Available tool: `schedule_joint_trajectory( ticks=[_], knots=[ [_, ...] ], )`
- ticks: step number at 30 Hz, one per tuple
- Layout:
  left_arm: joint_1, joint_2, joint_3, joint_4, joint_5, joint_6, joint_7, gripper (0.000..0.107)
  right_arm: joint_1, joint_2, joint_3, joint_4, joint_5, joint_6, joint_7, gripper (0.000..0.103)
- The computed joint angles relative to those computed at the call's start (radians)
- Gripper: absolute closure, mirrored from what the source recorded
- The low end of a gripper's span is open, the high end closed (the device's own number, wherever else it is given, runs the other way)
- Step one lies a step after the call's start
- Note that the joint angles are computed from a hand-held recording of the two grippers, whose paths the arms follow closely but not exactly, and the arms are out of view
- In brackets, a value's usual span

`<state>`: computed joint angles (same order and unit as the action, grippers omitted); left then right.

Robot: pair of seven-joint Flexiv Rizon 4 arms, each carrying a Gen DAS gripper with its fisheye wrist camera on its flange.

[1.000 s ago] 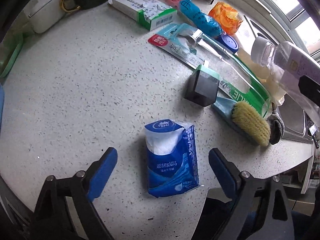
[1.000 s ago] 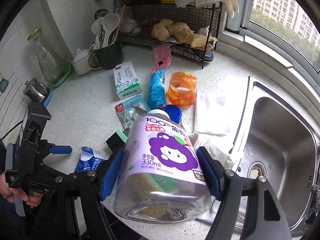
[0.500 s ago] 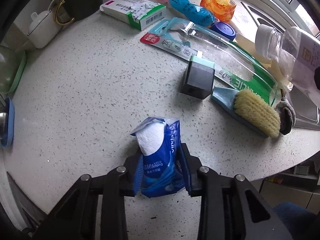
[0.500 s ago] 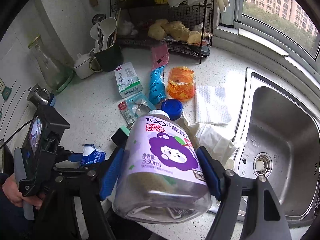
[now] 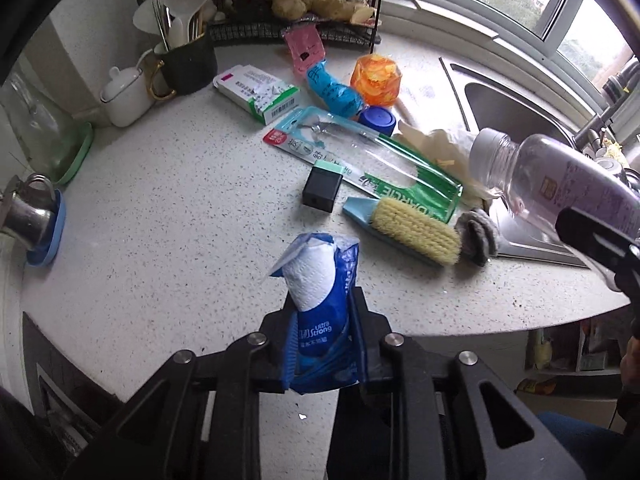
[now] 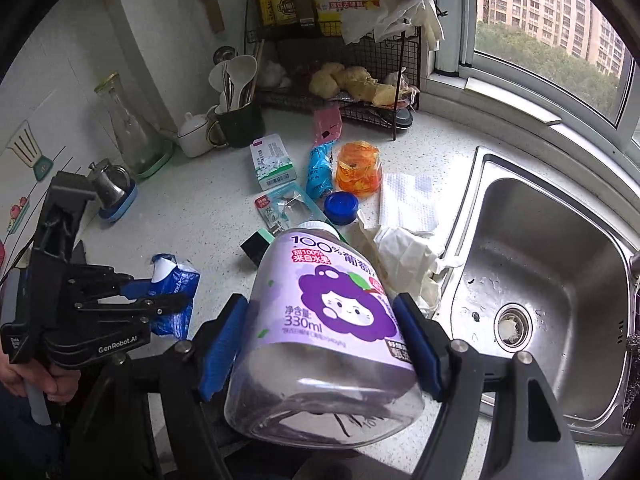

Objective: Collect trash
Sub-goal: 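Grasp the blue tissue pack with the left tool while the right tool holds the bottle, then lower both tools over the red bin and release tissue pack and bottle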

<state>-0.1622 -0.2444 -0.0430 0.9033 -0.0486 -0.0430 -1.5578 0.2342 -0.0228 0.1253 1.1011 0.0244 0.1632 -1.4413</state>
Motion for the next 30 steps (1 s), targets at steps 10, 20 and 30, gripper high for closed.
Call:
schedule_joint_trajectory(
  ticks=[10,20,30],
  knots=[
    [-0.078,0.215,-0.038,0.195,0.059,0.073,-0.115,0.086,-0.032,0.206,-0.004,0.162,0.078,0.003,-0.078,0.031],
    [-0.122,0.354,-0.104,0.370,0.068,0.079,-0.199,0.086,-0.033,0.390,-0.019,0.335,0.126,-0.056,-0.074,0.031],
    [-0.140,0.396,-0.111,0.542,0.017,0.090,-0.183,0.086,-0.028,0.490,-0.027,0.481,0.147,-0.089,-0.014,0.031]
  ],
)
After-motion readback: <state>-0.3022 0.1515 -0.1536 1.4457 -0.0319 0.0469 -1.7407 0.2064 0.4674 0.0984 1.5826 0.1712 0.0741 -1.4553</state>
